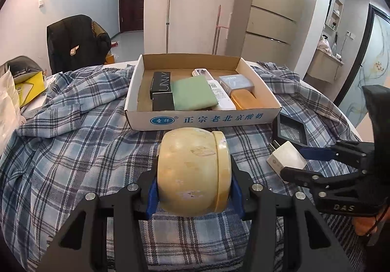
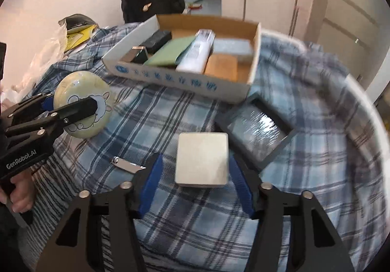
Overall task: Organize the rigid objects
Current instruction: 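Hold the cream tin in the left gripper while the right gripper grasps the white square charger, then carry the tin and charger over the cardboard box and lower them in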
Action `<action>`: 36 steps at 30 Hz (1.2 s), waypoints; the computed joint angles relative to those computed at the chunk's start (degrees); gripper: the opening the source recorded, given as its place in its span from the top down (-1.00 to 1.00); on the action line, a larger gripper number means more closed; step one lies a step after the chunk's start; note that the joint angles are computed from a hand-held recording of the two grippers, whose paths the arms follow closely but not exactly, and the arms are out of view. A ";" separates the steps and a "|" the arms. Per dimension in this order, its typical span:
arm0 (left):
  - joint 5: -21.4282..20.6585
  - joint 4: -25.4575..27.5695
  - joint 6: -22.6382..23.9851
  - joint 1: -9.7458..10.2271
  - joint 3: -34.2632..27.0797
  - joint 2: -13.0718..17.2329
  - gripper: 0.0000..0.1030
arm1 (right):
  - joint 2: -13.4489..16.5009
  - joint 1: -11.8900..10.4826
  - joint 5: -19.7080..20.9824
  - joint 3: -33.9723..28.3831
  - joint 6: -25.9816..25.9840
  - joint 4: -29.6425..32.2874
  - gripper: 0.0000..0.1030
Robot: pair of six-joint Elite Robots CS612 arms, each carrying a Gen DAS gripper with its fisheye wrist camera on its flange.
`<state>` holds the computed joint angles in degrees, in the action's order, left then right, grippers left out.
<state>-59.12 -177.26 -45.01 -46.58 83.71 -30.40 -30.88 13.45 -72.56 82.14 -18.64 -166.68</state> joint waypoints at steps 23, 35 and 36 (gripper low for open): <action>-0.47 1.98 -1.01 0.27 -0.35 0.03 0.03 | 1.40 1.42 -8.16 -1.10 1.84 -2.65 0.16; 6.75 1.77 1.09 -1.15 0.47 -0.65 0.03 | 0.89 1.09 -5.73 2.07 2.21 -16.27 0.16; 10.12 1.51 0.75 -1.68 1.16 -1.11 0.03 | 0.95 1.00 -5.83 2.28 3.22 -18.35 0.16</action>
<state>-49.00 -175.75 -44.25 -48.26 84.86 -31.51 -29.93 14.45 -78.40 84.42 -15.42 -185.03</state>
